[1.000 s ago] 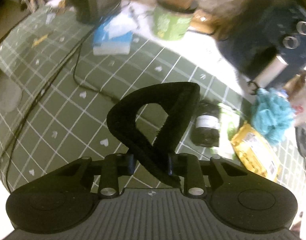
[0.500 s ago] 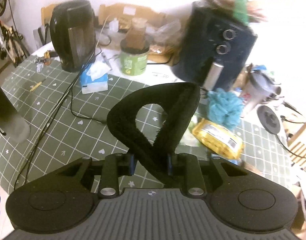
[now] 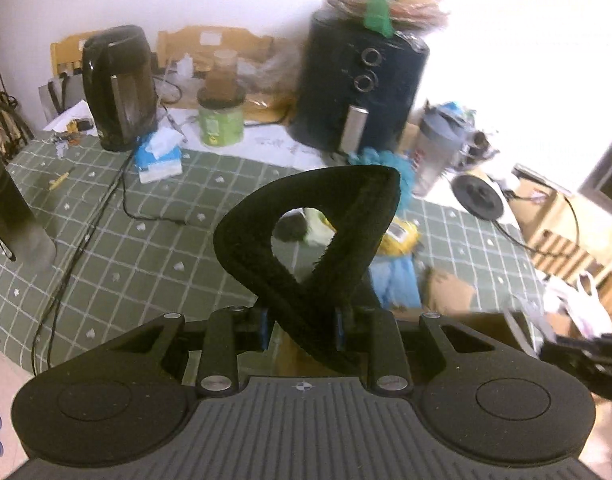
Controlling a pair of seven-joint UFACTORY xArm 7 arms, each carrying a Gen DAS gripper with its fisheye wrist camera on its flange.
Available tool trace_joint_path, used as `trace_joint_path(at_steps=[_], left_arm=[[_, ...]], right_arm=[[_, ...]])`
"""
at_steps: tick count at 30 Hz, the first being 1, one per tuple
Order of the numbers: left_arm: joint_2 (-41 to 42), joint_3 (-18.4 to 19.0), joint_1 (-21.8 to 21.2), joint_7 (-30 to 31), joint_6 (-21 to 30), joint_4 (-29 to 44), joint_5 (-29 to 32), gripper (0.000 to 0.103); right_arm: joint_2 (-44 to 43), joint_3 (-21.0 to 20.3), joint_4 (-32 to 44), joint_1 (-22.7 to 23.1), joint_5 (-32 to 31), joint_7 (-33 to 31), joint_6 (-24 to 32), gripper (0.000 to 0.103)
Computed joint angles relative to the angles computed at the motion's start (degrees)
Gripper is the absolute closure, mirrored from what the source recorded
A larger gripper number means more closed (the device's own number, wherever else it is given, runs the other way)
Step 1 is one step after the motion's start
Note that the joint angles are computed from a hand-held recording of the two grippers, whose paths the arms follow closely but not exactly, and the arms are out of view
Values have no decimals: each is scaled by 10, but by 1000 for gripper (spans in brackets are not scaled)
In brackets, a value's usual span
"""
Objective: Organize soft objects
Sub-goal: 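Lift the black eye mask with the left gripper and carry it over the box, then lower the eye mask into the box and open the left gripper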
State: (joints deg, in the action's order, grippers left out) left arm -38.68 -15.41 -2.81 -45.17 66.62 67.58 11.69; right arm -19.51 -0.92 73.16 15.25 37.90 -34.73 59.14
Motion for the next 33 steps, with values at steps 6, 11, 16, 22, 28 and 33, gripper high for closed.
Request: trace_joint_path(at_steps=[6, 11, 16, 22, 28, 33], left_arm=[[-23, -13, -27, 8, 15, -15, -21, 75], [-35, -20, -43, 6, 28, -26, -42, 75], [-31, -24, -60, 9, 34, -34, -61, 67], [-30, -40, -64, -1, 32, -39, -53, 35], [-44, -43, -60, -31, 14, -48, -49, 34], [-54, -47, -42, -48, 13, -47, -31, 31]], right_arm=[[-10, 8, -10, -1, -20, 26, 14, 89], [-21, 11, -18, 0, -36, 42, 27, 89], [-24, 11, -20, 1, -49, 60, 43, 89], [-40, 9, -35, 3, -49, 46, 34, 52], [-56, 0, -50, 10, -45, 21, 22, 15], [-61, -5, -55, 13, -42, 6, 20, 7]])
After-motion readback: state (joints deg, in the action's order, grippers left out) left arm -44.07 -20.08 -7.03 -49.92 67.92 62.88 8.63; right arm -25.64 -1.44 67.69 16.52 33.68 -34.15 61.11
